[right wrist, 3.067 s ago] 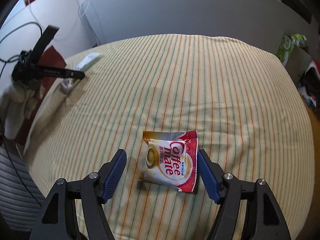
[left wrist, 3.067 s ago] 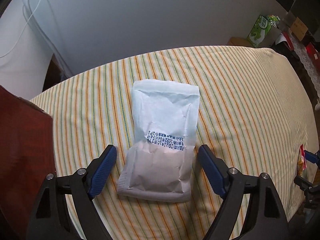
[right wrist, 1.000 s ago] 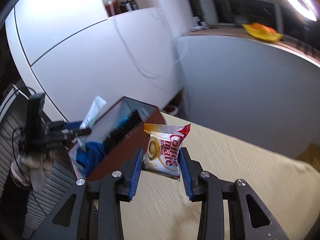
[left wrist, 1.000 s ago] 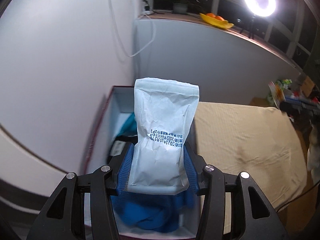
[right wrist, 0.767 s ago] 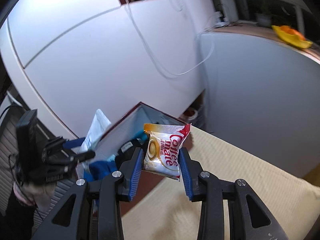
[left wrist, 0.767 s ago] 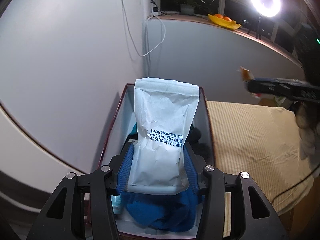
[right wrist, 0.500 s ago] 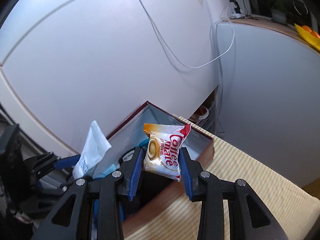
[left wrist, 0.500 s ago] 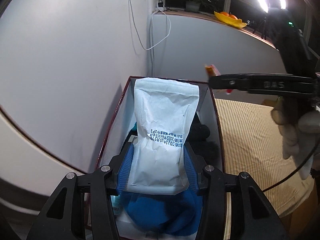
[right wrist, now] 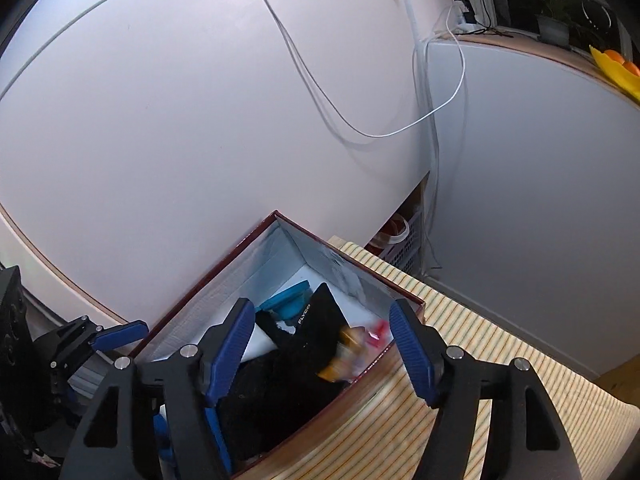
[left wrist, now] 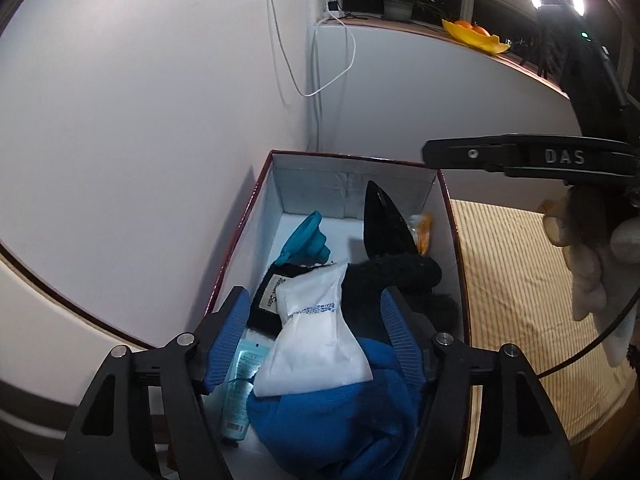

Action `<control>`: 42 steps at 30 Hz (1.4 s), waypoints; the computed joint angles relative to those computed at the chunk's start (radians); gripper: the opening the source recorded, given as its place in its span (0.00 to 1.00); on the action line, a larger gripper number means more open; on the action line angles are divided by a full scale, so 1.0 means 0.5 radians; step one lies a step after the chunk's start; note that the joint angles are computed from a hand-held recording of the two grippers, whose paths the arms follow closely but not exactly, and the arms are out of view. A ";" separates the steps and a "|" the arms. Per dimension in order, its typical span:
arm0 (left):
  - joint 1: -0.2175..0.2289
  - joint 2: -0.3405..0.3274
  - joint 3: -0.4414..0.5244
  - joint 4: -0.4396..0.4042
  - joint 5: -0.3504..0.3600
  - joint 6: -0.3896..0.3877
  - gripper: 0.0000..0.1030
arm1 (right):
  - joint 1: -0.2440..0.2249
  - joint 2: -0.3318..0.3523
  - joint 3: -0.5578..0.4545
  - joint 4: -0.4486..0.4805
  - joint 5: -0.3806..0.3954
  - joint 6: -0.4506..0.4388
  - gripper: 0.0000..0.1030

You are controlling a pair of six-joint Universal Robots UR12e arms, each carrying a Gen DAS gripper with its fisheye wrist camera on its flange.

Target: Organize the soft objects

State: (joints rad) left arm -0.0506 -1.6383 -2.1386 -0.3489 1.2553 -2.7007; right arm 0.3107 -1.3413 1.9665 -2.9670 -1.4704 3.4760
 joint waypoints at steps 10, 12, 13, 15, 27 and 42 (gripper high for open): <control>0.038 0.056 -0.053 0.040 -0.079 -0.048 0.66 | 0.026 -0.089 0.095 -0.060 -0.069 0.014 0.64; 0.042 0.082 -0.080 0.061 -0.095 -0.054 0.66 | 0.035 -0.111 0.116 -0.068 -0.085 0.017 0.64; 0.044 0.096 -0.093 0.074 -0.102 -0.062 0.66 | 0.041 -0.125 0.129 -0.073 -0.091 0.018 0.64; 0.048 0.128 -0.129 0.116 -0.111 -0.060 0.66 | 0.057 -0.150 0.152 -0.080 -0.112 0.008 0.64; 0.134 0.345 -0.360 0.298 -0.296 -0.131 0.66 | 0.209 -0.306 0.309 -0.131 -0.296 -0.023 0.65; 0.275 0.586 -0.688 0.738 -0.383 -0.355 0.77 | 0.484 -0.406 0.497 -0.332 -0.668 0.006 0.85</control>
State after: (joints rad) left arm 0.0867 -1.3455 -2.4825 0.0202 1.0636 -2.8780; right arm 0.5526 -1.5446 2.2150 -3.1331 -1.8042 3.4792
